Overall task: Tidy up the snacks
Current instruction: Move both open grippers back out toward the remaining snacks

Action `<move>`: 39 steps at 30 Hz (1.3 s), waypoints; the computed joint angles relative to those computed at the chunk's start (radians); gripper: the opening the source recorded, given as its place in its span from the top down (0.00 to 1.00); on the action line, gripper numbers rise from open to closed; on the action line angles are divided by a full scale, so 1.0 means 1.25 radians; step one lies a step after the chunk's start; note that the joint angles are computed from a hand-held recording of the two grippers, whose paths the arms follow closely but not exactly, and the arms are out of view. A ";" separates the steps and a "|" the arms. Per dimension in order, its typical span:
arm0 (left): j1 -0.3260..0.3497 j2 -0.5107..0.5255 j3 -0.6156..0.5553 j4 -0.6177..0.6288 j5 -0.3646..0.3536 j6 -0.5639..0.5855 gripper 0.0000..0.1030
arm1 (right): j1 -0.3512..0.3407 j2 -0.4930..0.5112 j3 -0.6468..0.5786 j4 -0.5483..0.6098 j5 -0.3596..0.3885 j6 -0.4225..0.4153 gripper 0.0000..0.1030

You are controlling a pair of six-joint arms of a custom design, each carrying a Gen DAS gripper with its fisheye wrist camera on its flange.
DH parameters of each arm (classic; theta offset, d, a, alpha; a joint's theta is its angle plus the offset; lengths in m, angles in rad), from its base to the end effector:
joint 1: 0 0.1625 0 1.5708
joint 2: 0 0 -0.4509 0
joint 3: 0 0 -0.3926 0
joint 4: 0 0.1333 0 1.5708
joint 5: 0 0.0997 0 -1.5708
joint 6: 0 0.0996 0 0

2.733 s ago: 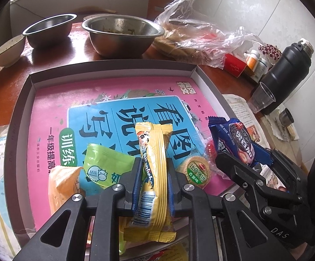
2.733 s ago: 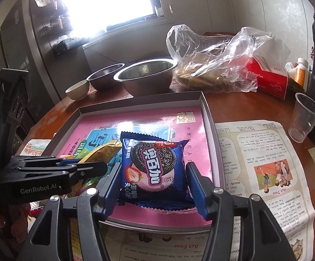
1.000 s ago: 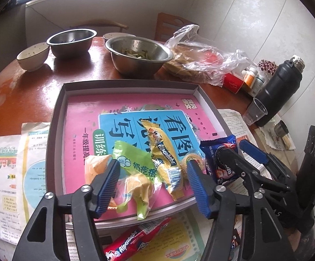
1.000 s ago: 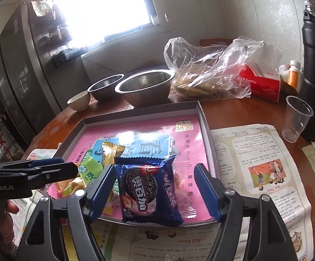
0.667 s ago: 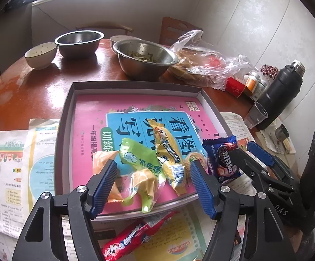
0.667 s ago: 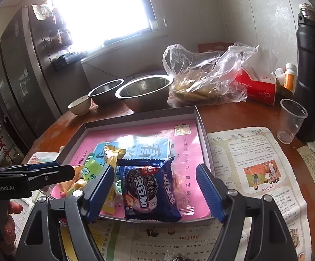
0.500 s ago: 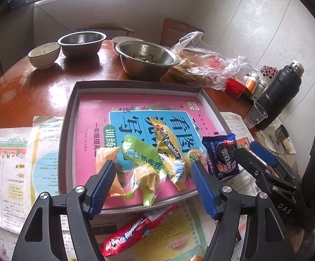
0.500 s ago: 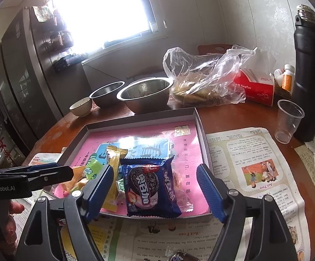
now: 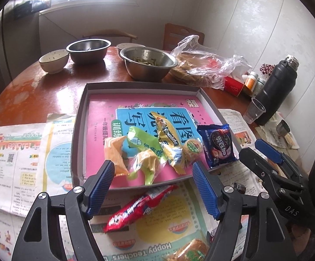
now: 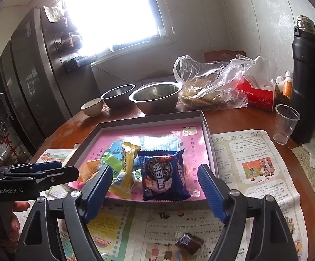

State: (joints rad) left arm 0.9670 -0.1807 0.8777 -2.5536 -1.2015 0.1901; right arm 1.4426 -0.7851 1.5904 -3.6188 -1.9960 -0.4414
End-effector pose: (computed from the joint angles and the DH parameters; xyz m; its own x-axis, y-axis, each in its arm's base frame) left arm -0.3526 -0.8093 -0.0695 -0.7077 0.5869 -0.3933 0.6909 0.6913 -0.2114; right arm 0.0008 -0.7149 0.2633 -0.7893 0.3189 0.5246 -0.3274 0.5042 -0.7991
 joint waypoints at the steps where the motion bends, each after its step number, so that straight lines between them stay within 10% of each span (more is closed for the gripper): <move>1: -0.001 -0.006 0.013 -0.008 0.001 0.001 0.26 | 0.001 -0.002 0.008 -0.007 0.000 -0.001 0.22; 39: -0.015 -0.139 0.312 -0.117 0.002 0.021 0.26 | 0.006 -0.075 0.218 -0.135 0.001 -0.039 0.20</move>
